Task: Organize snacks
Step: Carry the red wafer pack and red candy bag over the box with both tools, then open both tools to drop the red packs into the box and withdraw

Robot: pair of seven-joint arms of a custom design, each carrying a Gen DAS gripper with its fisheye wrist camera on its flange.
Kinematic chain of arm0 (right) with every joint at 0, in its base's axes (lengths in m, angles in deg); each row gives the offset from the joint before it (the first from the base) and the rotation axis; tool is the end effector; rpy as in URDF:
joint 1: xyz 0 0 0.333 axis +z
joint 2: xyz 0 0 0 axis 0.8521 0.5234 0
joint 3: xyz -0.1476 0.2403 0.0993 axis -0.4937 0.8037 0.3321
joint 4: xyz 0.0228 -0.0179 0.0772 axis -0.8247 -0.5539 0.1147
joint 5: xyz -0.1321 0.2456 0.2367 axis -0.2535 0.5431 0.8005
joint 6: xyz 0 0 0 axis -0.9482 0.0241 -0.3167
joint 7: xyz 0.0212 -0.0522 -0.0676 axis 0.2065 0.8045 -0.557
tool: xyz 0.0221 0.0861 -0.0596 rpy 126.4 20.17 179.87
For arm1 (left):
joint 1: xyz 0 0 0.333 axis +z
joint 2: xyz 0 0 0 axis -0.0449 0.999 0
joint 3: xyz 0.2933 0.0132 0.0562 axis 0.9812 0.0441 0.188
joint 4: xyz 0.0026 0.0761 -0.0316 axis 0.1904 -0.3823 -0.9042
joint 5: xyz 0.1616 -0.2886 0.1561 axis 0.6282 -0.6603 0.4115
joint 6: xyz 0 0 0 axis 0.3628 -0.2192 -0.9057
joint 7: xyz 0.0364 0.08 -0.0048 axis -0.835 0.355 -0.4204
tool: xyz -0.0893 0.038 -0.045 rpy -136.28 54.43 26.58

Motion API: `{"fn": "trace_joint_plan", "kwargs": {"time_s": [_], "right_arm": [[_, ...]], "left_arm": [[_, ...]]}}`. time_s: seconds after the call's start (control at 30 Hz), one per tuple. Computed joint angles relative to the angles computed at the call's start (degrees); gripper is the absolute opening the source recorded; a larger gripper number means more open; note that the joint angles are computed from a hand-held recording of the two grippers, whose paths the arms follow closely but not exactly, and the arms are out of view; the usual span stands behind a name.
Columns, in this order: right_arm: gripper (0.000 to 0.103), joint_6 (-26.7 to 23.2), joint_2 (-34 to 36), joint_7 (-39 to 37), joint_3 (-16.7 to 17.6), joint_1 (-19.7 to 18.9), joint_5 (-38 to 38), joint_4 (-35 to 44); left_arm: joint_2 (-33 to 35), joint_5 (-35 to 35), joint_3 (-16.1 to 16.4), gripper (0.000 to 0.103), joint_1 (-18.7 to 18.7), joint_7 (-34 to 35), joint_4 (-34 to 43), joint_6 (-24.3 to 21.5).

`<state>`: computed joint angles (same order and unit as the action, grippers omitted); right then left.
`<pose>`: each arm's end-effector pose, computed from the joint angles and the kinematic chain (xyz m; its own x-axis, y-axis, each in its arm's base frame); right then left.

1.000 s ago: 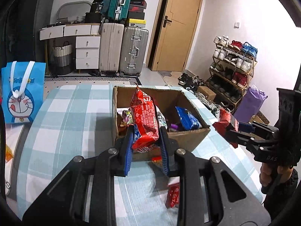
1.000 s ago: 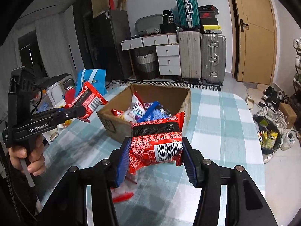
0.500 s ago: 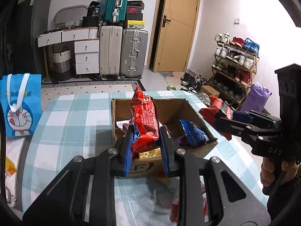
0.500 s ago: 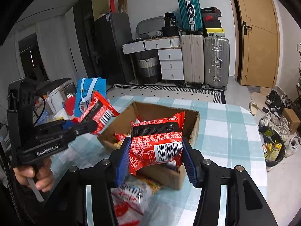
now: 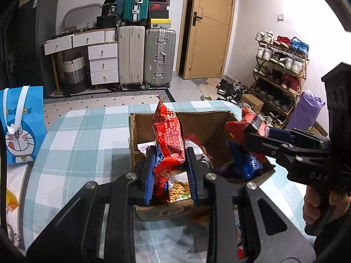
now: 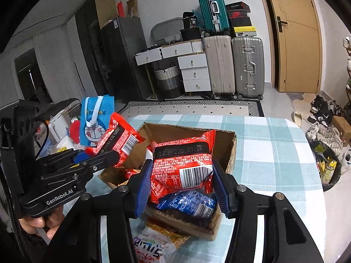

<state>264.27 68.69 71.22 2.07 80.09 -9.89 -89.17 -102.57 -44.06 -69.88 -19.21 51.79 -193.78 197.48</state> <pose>0.4301 0.3339 0.5044 0.3381 -0.9162 -0.2150 -0.5816 -0.0238 -0.8131 0.4231 -0.1084 0.5210 -0.2737 -0.9546 0.1174 -0.5860 0.0687 -0.8074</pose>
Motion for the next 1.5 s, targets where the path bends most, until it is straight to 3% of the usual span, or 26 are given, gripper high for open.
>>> {"fn": "trace_joint_plan", "kwargs": {"time_s": [0.27,0.43,0.87,1.0,1.1,1.17,1.2,1.23,1.27,1.33,1.4,1.5], "right_arm": [[0.053,0.72,4.06,3.80,-2.08,1.12,-5.11,3.59],[0.053,0.32,6.48,1.24,-3.58,2.73,-2.83,5.46],[0.053,0.94,10.28,-5.58,-6.75,4.76,4.30,7.63],[0.053,0.33,10.49,-6.67,-7.47,5.78,5.03,7.95],[0.056,0.97,10.04,-5.36,-8.41,6.48,3.35,7.64],[0.068,0.76,9.10,-0.25,-10.15,7.80,-2.19,7.58],[0.070,0.84,8.53,3.50,-10.85,8.23,-6.43,7.64],[0.075,0.82,7.79,8.08,-11.38,8.56,-11.78,7.75],[0.084,0.39,7.07,11.38,-11.31,8.51,-15.68,7.75],[0.096,-1.51,4.80,16.41,-10.33,8.02,-21.40,6.60],[0.100,-2.18,2.95,18.04,-8.86,6.93,-23.30,5.09],[0.102,-3.37,-0.07,16.07,-6.54,5.20,-20.34,1.56]], "left_arm": [[5.35,-2.02,1.10,0.022,-1.52,2.78,3.26,0.73],[8.36,-3.42,0.80,0.023,-1.68,4.74,5.29,0.55],[16.37,-4.71,-3.30,0.023,2.93,6.56,10.92,0.08],[17.90,2.57,-6.11,0.023,6.54,0.31,11.76,-0.19],[17.50,2.42,-5.91,0.023,5.97,0.43,11.13,0.80],[16.64,-0.89,-4.95,0.024,4.47,2.74,10.46,1.70],[15.85,-0.35,-5.23,0.031,4.89,1.92,9.82,1.56],[14.98,0.80,-5.60,0.044,5.59,0.68,9.22,0.90],[14.20,0.98,-5.49,0.050,5.55,0.42,8.59,0.70],[11.83,-0.37,-4.49,0.070,4.07,1.56,6.31,2.48],[9.67,-0.66,-3.69,0.085,3.06,1.97,4.30,3.40],[5.84,-0.50,-2.46,0.088,1.94,1.77,0.77,3.82]]}}
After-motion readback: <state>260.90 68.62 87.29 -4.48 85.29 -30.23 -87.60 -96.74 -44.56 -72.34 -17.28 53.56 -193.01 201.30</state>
